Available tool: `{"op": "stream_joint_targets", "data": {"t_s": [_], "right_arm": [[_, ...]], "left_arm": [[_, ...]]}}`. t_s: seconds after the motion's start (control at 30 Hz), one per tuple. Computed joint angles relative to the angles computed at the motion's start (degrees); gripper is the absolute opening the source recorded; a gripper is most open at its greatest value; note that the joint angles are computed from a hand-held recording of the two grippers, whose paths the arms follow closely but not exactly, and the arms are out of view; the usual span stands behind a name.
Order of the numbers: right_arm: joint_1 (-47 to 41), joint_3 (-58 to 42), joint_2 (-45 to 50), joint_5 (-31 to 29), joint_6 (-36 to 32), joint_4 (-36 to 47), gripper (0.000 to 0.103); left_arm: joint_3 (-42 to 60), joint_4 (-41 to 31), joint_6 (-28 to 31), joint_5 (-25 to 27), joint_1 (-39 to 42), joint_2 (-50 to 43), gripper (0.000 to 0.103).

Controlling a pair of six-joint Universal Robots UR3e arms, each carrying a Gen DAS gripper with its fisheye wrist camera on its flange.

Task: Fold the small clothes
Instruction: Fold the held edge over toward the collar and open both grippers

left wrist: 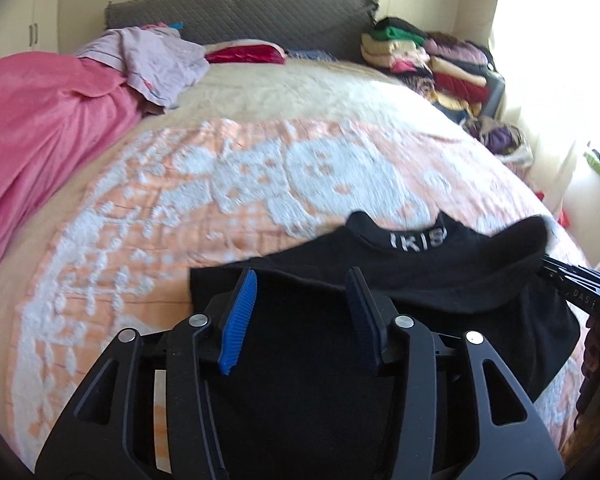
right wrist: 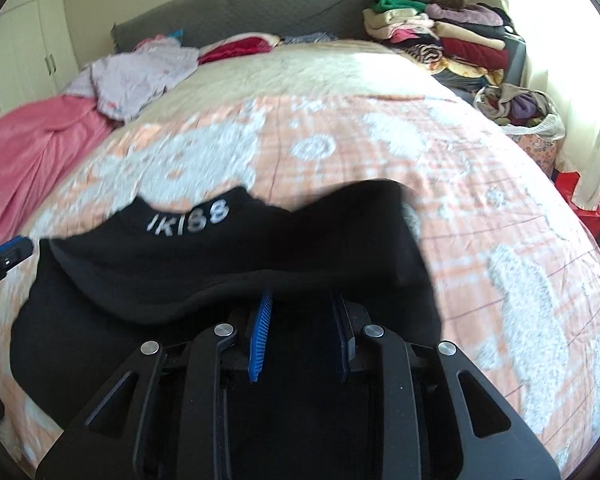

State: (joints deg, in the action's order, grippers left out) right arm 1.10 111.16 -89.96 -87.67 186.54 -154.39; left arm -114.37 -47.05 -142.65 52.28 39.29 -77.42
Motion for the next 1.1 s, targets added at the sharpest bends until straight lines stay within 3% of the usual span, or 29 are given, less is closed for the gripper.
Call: {"op": "stream_joint_targets", "data": {"t_s": [0.2,0.23,0.37,0.5,0.8,0.9,1.1], "right_arm": [[-5.03,4.35,-4.7,1.88,-0.65,-0.54,0.028],[-5.8,4.83,-4.98,2.09,-0.89,-0.46,0.032],[-8.75,6.05,-5.36,2.87,-2.1,0.03,0.034],[-9.43,4.74,-3.12,4.83,-3.32,0.51,0.039],[-10.81,2.33,2.41,7.42,-3.99,-0.29,0.04],[-11.73,2.92,2.42,9.17,-3.92,-0.52,0.038],[-12.39,4.93,1.29,11.68,-4.96,-2.49,0.019]], "left_arm": [[-0.54,-3.76,1.75,-2.06,5.15,0.75,0.042],[-0.92,-4.19,2.1,-2.07,5.86,0.56,0.042],[-1.69,-3.69,2.36,-0.13,6.82,-2.13,0.042],[-1.12,-5.65,2.84,-0.61,7.39,-4.39,0.042],[2.99,-5.75,0.13,-0.04,4.7,-10.28,0.041],[3.06,-4.4,-0.63,0.85,4.1,-11.16,0.03],[2.48,-3.51,-0.08,0.59,4.79,-10.72,0.01]]}}
